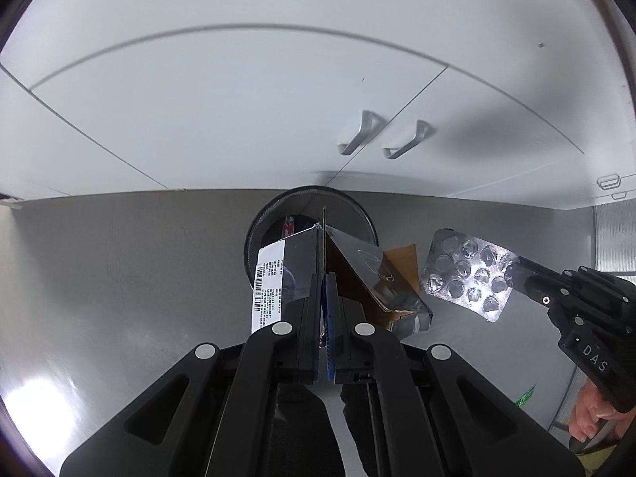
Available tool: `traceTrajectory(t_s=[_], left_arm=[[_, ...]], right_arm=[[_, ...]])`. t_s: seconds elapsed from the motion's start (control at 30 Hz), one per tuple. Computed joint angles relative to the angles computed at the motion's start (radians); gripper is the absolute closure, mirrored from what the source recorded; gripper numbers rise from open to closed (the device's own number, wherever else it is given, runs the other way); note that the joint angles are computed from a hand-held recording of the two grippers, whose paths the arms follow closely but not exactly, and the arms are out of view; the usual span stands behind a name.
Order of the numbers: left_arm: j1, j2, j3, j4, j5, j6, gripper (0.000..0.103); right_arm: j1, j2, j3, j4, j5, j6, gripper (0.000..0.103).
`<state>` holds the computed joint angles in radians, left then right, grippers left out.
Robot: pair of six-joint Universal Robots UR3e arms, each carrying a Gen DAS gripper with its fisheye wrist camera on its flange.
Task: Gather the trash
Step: 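Open the left tool over the wastebasket while the right tool releases the blister pack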
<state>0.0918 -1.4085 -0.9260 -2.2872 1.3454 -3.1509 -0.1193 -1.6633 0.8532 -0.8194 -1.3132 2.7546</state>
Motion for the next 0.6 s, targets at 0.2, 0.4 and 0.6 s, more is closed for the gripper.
traceTrajectory(t_s=[0.2,0.4,0.6], left_arm=[[0.014,0.156,-0.453,0.296,-0.025,-0.008,0.102],[0.046,0.192,-0.597,0.370,-0.051,-0.016,0.098],[0.013,0.173,-0.514,0.338,-0.028,-0.007,0.092]], right_arm=[[0.032,-0.107,0.431,-0.290,-0.019,0.032,0.098],[0.027,-0.149,0.582,-0.370,-0.028,0.043,0.091],[0.004,-0.174,0.587,-0.349,-0.023,0.043,0.072]])
